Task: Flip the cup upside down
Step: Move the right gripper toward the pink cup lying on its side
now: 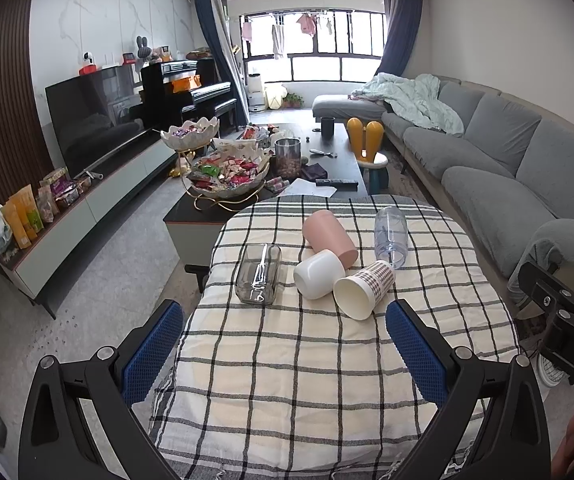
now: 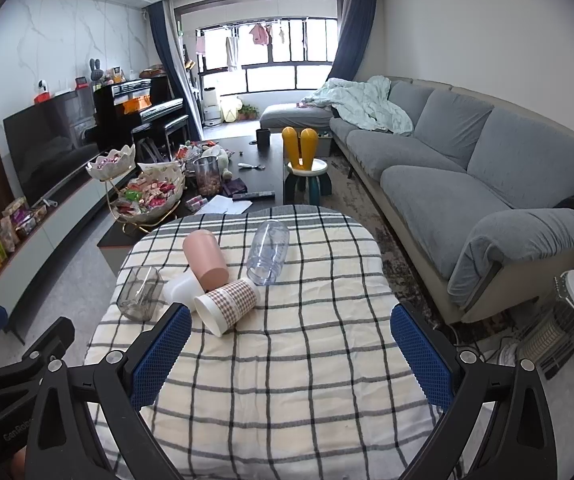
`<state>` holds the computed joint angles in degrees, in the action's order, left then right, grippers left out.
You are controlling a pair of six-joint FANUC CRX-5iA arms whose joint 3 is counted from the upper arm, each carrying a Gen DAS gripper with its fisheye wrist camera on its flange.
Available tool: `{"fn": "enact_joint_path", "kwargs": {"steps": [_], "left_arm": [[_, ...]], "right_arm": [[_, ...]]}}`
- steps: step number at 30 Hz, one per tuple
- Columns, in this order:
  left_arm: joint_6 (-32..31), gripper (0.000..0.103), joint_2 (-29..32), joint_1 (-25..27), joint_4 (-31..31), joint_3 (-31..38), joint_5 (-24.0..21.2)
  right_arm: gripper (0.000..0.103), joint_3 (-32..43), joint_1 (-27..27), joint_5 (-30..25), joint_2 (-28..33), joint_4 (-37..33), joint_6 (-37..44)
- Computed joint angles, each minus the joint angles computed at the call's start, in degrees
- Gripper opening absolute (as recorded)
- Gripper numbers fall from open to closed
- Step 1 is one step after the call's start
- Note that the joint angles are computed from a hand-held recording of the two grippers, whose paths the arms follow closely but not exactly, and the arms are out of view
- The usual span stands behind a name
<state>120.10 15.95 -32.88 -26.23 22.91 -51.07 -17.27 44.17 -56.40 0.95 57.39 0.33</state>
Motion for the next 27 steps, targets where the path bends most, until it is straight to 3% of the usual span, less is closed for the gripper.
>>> {"fn": "enact_joint_path", "kwargs": {"steps": [13,20,27], "left_arm": [[0.0,0.103,2.3,2.0,0.6,1.7,0.7],[1.6,0.103,5.9,3.3,-1.2,5.4,-0.4],[4.2,0.103,10.5,4.9,-3.4,10.7,-2.5]], "right_arm": [[0.100,3.9,-2.3,2.6,4.1,-1.3,4.1],[0.100,9.5,-4.9,6.2,9.5,-2.6,9.5],[0.100,18.6,-7.5,9.6,16.9,-8.6,18.7]]}}
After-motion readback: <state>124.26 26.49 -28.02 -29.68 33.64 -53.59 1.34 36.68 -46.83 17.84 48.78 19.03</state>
